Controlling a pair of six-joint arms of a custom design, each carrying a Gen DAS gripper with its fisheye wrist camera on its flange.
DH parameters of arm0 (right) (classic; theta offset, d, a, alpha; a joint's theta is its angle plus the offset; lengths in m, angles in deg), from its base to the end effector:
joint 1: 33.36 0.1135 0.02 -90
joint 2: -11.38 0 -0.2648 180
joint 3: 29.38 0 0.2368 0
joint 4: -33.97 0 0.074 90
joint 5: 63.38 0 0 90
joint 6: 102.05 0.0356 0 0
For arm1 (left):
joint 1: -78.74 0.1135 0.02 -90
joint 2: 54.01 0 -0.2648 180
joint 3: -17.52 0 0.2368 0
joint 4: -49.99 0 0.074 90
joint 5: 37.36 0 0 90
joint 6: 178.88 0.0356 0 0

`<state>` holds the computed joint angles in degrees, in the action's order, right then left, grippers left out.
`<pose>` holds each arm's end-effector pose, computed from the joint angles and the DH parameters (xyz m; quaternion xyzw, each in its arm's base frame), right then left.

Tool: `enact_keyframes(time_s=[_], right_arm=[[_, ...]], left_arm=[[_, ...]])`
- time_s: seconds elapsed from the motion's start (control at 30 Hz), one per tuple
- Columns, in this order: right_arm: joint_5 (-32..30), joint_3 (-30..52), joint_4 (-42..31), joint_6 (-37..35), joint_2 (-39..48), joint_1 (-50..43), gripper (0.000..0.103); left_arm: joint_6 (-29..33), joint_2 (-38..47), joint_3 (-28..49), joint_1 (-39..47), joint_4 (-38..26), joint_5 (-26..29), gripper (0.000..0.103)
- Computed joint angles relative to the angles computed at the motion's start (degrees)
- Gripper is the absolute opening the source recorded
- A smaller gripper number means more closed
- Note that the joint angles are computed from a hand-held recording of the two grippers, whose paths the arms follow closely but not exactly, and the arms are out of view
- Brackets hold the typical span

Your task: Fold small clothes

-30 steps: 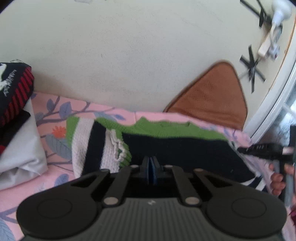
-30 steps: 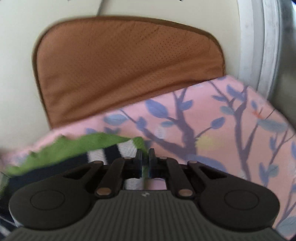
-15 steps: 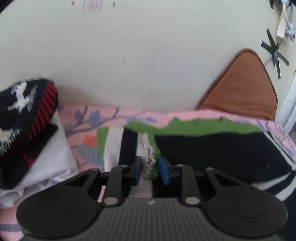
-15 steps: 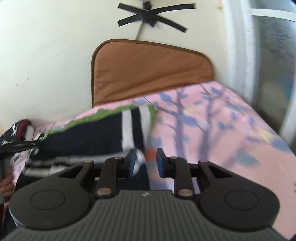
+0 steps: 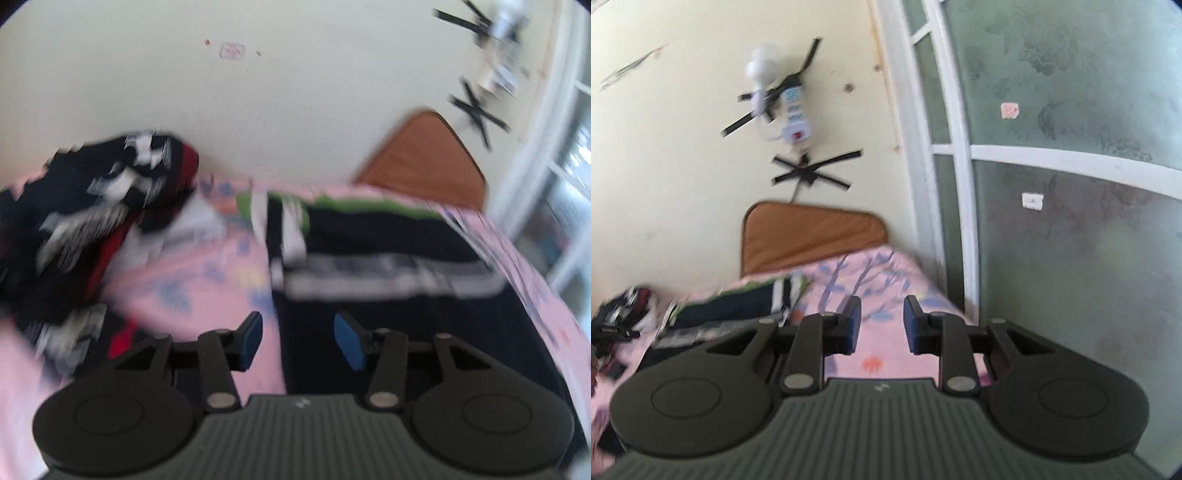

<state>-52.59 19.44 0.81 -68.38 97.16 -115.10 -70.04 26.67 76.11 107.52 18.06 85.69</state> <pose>0.0658 -0.2099 0.1593 0.0596 0.7645 0.1005 0.6339 0.2351 0.1070 0.2017 0.0085 0.9160 -0.1280 0.3801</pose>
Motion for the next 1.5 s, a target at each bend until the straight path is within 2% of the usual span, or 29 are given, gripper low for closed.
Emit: enact_keyframes(time_s=[0.03, 0.07, 0.13, 0.2, 0.27, 0.33, 0.43, 0.5, 0.53, 0.57, 0.6, 0.63, 0.7, 0.77, 0.83, 0.9, 0.93, 1.0, 1.03, 1.07, 1.1, 1.13, 1.2, 1.23, 1.27, 1.3, 1.33, 1.4, 1.5], right_arm=[[0.8, 4.2, -15.2, -16.2, 4.3, -0.8, 0.032], [2.1, 5.4, -22.5, -26.0, 7.3, -0.9, 0.034], [5.6, 3.5, -24.0, -33.0, 10.8, 1.4, 0.035], [9.7, -0.5, -18.4, -31.9, 13.6, 6.6, 0.035], [12.6, -5.2, -6.7, -25.0, 16.1, 13.2, 0.035], [14.0, -7.4, 1.9, -17.6, 19.0, 19.0, 0.035], [15.2, -6.3, 6.1, -11.2, 23.6, 24.8, 0.035], [16.9, -6.1, 8.5, -8.6, 24.8, 26.7, 0.035], [17.9, -5.9, 9.4, -7.6, 26.0, 27.7, 0.034], [17.0, -6.1, 10.1, -7.3, 26.4, 27.8, 0.031], [17.1, -5.3, 7.1, -9.8, 26.9, 27.7, 0.026], [17.6, -4.4, 3.1, -13.7, 27.5, 27.3, 0.013], [17.5, -4.0, 0.2, -20.2, 29.2, 25.2, 0.011], [16.5, -0.8, -9.2, -26.2, 29.8, 23.3, 0.010], [13.6, 4.0, -19.8, -31.5, 30.6, 21.5, 0.010], [9.5, 8.5, -28.4, -33.4, 29.6, 21.4, 0.010], [7.1, 10.0, -29.6, -30.9, 27.9, 22.7, 0.010], [2.9, 9.9, -21.9, -17.7, 22.1, 26.6, 0.010], [1.6, 7.8, -10.0, -4.0, 17.7, 29.6, 0.010], [1.9, 3.4, 10.9, 16.4, 12.8, 33.8, 0.010], [4.1, 0.7, 27.5, 31.7, 10.8, 37.6, 0.010], [7.4, 0.3, 40.1, 44.2, 10.7, 42.2, 0.010], [16.2, 3.9, 54.2, 59.8, 14.1, 50.9, 0.011], [22.1, 6.0, 60.0, 64.1, 16.7, 55.2, 0.017], [29.0, 8.7, 61.2, 64.4, 19.1, 58.8, 0.038], [35.0, 12.4, 55.5, 61.9, 20.3, 61.1, 0.046], [39.1, 14.7, 50.1, 59.9, 21.0, 62.5, 0.046], [34.8, 13.3, 50.8, 56.0, 22.7, 60.6, 0.045], [31.7, 7.8, 52.8, 50.9, 23.5, 57.7, 0.048]], left_arm=[[3.8, -3.2, -1.5, 2.5, -4.7, 1.4, 0.044], [7.6, -6.2, -2.9, 4.9, -9.4, 2.4, 0.044], [16.6, -12.1, -5.5, 10.9, -19.3, 4.7, 0.044], [22.8, -17.3, -7.8, 15.1, -26.4, 4.9, 0.044], [28.0, -19.7, -8.4, 19.8, -33.0, 4.7, 0.047], [30.3, -18.5, -8.2, 22.5, -37.4, 4.6, 0.049], [31.0, -17.3, -8.9, 23.1, -39.7, 4.6, 0.049], [29.7, -21.6, -11.4, 21.7, -37.7, 3.2, 0.042], [29.0, -23.6, -12.0, 20.8, -37.2, 1.9, 0.017], [28.6, -24.3, -12.2, 20.2, -37.3, 0.9, 0.014], [28.9, -23.8, -11.7, 20.9, -38.1, 1.1, 0.012], [29.5, -22.3, -10.8, 21.8, -39.0, 1.5, 0.009], [30.1, -18.6, -7.9, 23.4, -41.4, 3.0, 0.009], [31.2, -13.4, -2.7, 26.0, -46.0, 7.2, 0.009], [28.2, -10.8, 1.1, 25.5, -46.8, 11.2, 0.008], [22.1, -8.4, 5.3, 22.9, -44.9, 14.7, 0.008], [17.7, -7.8, 6.7, 20.7, -42.2, 15.6, 0.008], [6.2, -6.5, 9.0, 14.3, -33.0, 15.1, 0.008], [1.0, -5.7, 9.7, 10.9, -27.4, 13.6, 0.009], [-4.4, -4.2, 10.4, 7.3, -21.7, 11.3, 0.009], [-10.0, -1.5, 12.2, 3.3, -16.3, 8.0, 0.009], [-15.5, 1.9, 13.8, -1.1, -10.2, 3.9, 0.011], [-21.4, 8.2, 16.3, -7.8, -1.5, -6.3, 0.021], [-23.3, 11.9, 19.1, -11.0, -1.6, -13.4, 0.027], [-23.7, 13.5, 20.3, -12.1, -2.8, -15.6, 0.027], [-22.5, 14.1, 19.6, -11.6, -3.0, -13.3, 0.032], [-20.6, 13.6, 17.9, -10.8, -2.3, -10.8, 0.045], [-18.4, 11.5, 13.0, -10.6, 0.9, -12.7, 0.060], [-17.0, 11.9, 11.3, -10.9, -0.3, -13.0, 0.058]])
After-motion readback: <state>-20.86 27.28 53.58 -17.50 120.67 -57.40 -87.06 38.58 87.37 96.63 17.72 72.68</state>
